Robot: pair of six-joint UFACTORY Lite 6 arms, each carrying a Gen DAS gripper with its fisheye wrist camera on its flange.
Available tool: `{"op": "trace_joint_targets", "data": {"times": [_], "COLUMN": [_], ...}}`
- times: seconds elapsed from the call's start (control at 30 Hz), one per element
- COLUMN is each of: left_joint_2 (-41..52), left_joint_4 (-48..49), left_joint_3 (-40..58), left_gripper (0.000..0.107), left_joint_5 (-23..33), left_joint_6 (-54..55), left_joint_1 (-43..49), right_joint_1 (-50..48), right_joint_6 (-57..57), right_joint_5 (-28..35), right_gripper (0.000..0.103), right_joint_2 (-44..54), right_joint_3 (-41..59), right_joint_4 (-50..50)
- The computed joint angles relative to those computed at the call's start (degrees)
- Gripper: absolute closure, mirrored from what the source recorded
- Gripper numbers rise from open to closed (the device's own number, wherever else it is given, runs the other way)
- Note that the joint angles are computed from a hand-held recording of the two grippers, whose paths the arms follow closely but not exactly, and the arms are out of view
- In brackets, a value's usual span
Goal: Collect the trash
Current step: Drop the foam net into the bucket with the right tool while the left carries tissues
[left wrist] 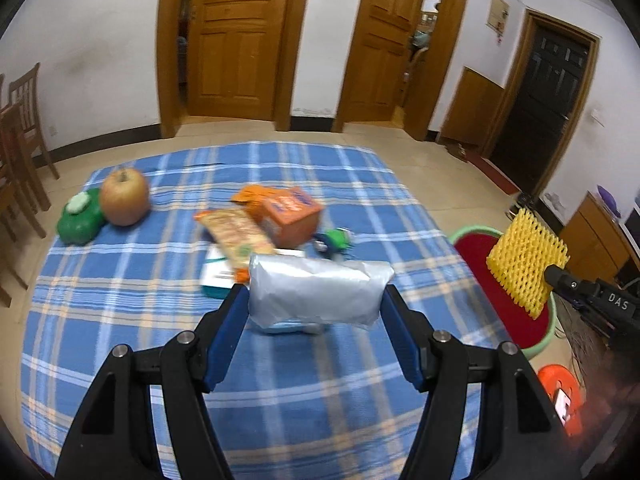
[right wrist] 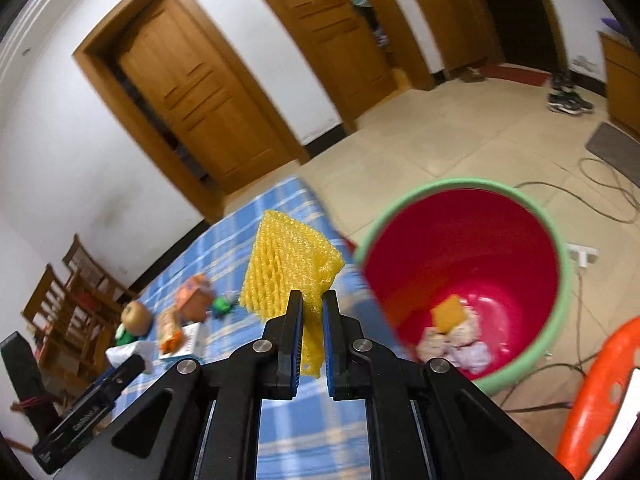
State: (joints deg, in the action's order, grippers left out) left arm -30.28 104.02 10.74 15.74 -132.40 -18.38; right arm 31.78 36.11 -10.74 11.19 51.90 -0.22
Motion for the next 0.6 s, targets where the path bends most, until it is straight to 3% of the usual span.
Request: {"op": "trace_joint_targets", "data": {"times": [0.27, 0.6], "left_joint_2": [14.4, 28.6], "left_joint_4": [5.7, 11.5], "left_joint_3": [8.7, 19.1], "left_gripper": [0.04, 0.04], "left_joint_5": [4.4, 5.3], "left_joint_6": [-10.8, -16.8], "left_joint_1": [-11.8, -17.7], "right_joint_1": [-8.5, -16.7], "right_joint_6": [6.2, 20.4], "right_joint_5": [-2.5, -4.6], "right_gripper": [0.092, 0.084], "right_joint_2": [-2.1, 2.8], "right_joint_3": [-7.0, -7.2], "right_joint_4": [-6.8, -22.8]}}
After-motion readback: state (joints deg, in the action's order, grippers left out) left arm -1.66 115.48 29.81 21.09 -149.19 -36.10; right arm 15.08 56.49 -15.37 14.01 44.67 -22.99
